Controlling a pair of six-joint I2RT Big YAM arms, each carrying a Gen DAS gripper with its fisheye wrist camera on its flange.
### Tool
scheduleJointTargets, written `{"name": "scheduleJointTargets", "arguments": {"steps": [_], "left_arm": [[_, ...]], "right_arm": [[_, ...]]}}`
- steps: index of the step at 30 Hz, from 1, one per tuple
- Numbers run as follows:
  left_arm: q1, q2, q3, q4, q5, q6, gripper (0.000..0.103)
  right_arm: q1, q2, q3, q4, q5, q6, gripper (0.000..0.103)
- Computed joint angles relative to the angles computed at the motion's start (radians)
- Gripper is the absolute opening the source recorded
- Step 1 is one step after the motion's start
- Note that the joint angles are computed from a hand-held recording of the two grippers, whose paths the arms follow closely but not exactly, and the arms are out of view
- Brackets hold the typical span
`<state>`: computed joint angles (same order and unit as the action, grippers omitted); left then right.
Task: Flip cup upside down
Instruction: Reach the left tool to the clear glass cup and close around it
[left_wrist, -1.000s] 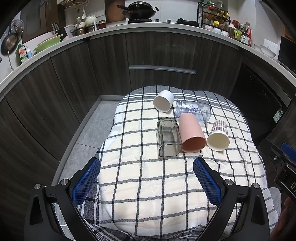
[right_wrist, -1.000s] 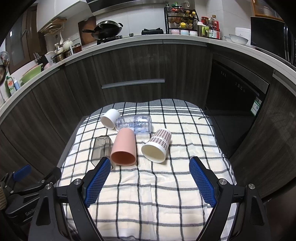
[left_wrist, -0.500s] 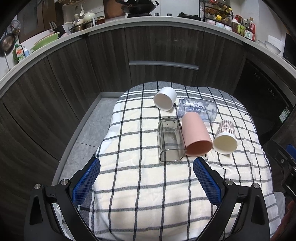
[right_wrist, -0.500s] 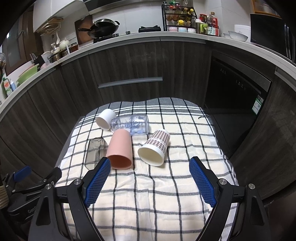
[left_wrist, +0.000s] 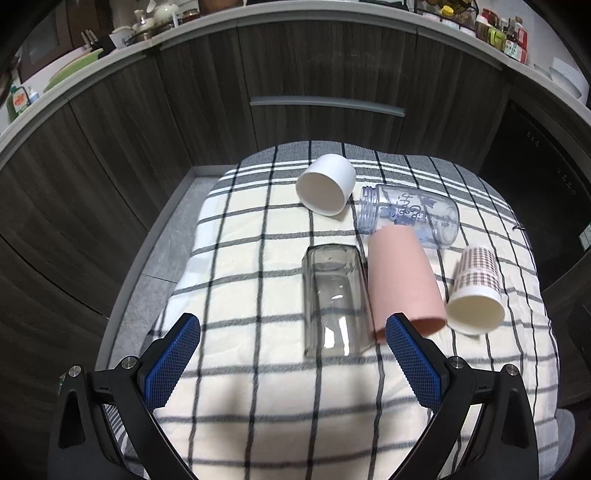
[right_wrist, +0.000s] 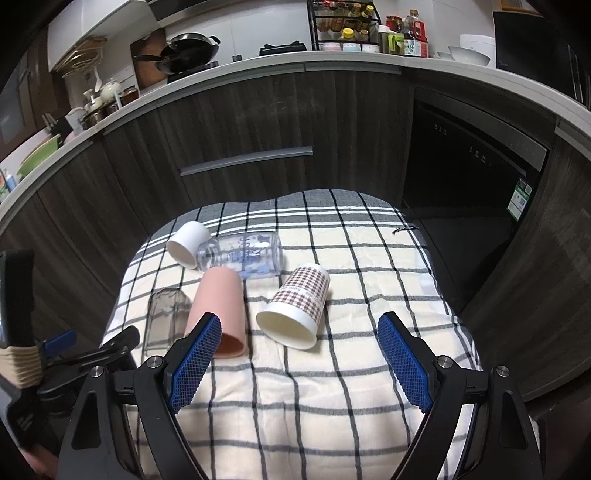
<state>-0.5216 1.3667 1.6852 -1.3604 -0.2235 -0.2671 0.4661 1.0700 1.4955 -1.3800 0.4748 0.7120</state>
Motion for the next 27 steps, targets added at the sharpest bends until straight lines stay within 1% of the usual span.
{"name": "scheduleJointTargets", "arguments": {"steps": [4, 7, 12, 14, 17, 21, 23, 25, 26, 27], "left_arm": [[0.000, 0.057, 0.040, -0.005, 0.012, 0.005, 0.102], [0.003, 0.103, 0.072, -0.022, 0.019, 0.007, 0.102], [0.012, 0.174, 0.120, -0.075, 0.036, 0.004, 0.099], [0.016, 0.196, 0.137, -0.097, 0.045, 0.007, 0.096], [0.021, 0.227, 0.158, -0.135, 0.057, 0.011, 0.089], [0.027, 0.247, 0.173, -0.152, 0.071, 0.015, 0.087], [0.027, 0.255, 0.172, -0.149, 0.077, 0.020, 0.083], [0.028, 0.258, 0.167, -0.149, 0.105, 0.022, 0.072], [0.031, 0.258, 0.163, -0.149, 0.131, 0.020, 0.068], [0.032, 0.256, 0.156, -0.144, 0.149, 0.017, 0.060]], "right_arm": [[-0.035, 0.015, -0.005, 0.033, -0.016, -0.018, 0.087], [-0.062, 0.027, -0.011, 0.056, -0.031, -0.030, 0.087], [-0.103, 0.045, -0.022, 0.091, -0.066, -0.039, 0.087], [-0.115, 0.050, -0.029, 0.105, -0.082, -0.040, 0.087], [-0.128, 0.062, -0.037, 0.120, -0.106, -0.037, 0.087], [-0.135, 0.066, -0.052, 0.135, -0.127, -0.029, 0.087], [-0.138, 0.065, -0.060, 0.140, -0.135, -0.025, 0.087], [-0.140, 0.064, -0.065, 0.142, -0.141, -0.021, 0.087], [-0.141, 0.064, -0.066, 0.142, -0.144, -0.019, 0.087], [-0.140, 0.064, -0.067, 0.142, -0.144, -0.018, 0.087]]}}
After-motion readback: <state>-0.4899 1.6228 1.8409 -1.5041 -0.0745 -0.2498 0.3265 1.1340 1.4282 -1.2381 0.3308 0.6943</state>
